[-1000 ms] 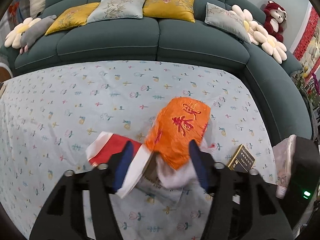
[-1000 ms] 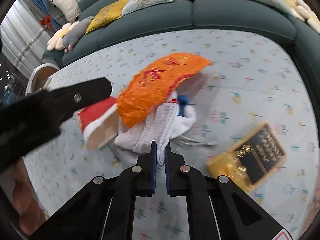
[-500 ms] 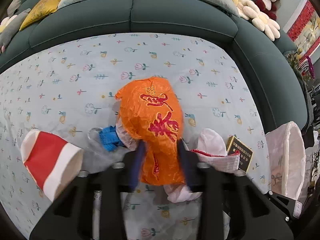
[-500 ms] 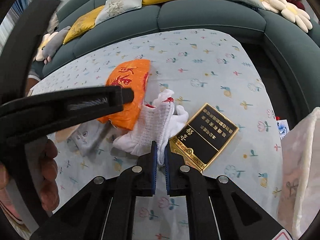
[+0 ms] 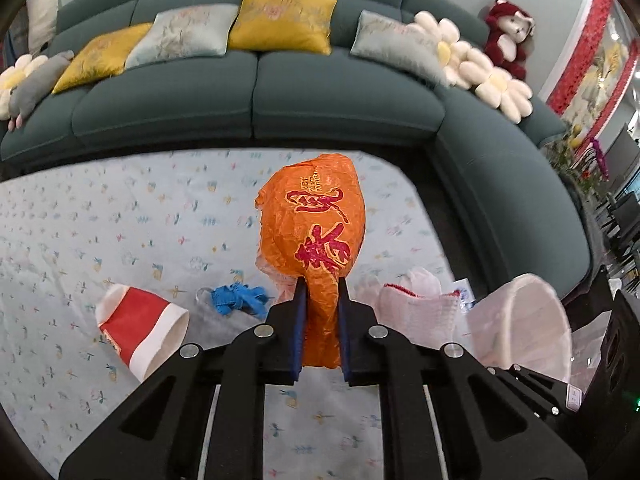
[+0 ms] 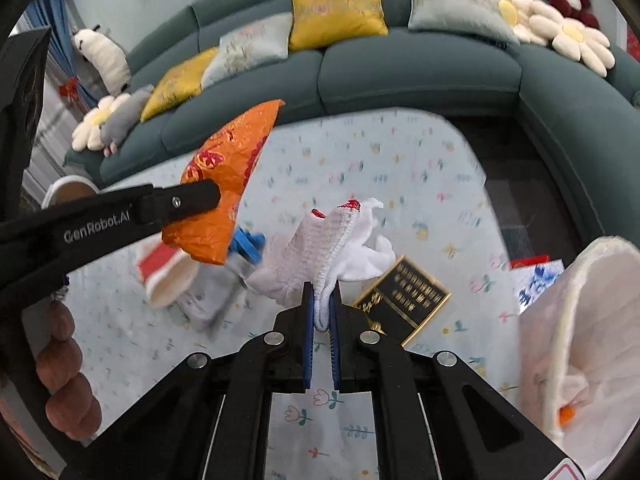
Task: Collect trash
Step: 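Carry the orange bag with the left gripper while the right carries the glove to the bin, then open the left gripper over the bin while the right gripper releases the glove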
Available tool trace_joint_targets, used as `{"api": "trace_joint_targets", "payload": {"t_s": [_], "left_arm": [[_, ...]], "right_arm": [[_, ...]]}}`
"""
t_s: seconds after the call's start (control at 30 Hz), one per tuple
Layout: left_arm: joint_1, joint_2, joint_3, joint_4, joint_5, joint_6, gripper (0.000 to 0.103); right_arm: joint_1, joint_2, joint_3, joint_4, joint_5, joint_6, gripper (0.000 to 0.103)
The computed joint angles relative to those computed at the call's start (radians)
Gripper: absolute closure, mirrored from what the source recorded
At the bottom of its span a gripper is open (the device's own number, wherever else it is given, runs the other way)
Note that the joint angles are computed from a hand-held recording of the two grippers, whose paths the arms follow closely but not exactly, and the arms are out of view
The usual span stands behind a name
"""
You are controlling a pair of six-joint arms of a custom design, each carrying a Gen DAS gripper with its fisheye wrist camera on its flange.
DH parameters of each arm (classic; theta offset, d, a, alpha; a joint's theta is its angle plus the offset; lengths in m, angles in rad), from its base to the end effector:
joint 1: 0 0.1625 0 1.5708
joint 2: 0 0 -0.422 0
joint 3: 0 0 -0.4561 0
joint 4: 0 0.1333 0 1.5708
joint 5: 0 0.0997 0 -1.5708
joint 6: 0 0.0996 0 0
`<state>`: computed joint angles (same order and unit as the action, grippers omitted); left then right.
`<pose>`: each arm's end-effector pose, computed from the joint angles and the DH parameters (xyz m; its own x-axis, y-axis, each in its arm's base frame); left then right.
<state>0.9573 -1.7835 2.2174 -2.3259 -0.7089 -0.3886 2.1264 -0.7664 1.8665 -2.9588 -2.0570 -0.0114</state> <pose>-0.0824 -0.4799 0.3532 -0.8273 -0.1284 -0.5469 0.2516 0.7857 -0.5651 0.4068 -0.4907 -0.0074 -0.8153 -0.3629 0.4513 -0.5151 0.8105 -0.2788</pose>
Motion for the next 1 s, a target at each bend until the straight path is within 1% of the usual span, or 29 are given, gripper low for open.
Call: {"api": "trace_joint_targets", "payload": {"t_s": [0.17,0.33,0.43,0.57,0.77,0.9,1.0], "left_arm": [[-0.086,-0.010,0.004,0.053,0.015,-0.058,0.090],[-0.172,0.014,0.014,0.072,-0.001,-0.107,0.090],[-0.218,0.046,0.016,0.065,-0.017,-0.122,0.090],[-0.268,0.113,0.012,0.042,-0.059,-0.138,0.090],[-0.317,0.220,-0.003,0.007,-0.115,-0.140,0.089],[-0.325,0.270,-0.010,-0.008,-0.162,-0.138,0.089],[-0.333,0.302,-0.016,-0.019,-0.180,-0.137,0.089]], "right_arm": [[0.017,-0.084,0.047,-0.042,-0.011,-0.019,0.096],[0.015,-0.179,0.111,-0.079,-0.046,-0.031,0.096],[0.005,-0.252,0.162,-0.097,-0.077,-0.043,0.096],[-0.014,-0.340,0.224,-0.113,-0.113,-0.049,0.096],[-0.063,-0.459,0.311,-0.141,-0.158,-0.061,0.096],[-0.095,-0.515,0.354,-0.154,-0.175,-0.069,0.096],[-0.115,-0.548,0.378,-0.163,-0.185,-0.076,0.096]]}}
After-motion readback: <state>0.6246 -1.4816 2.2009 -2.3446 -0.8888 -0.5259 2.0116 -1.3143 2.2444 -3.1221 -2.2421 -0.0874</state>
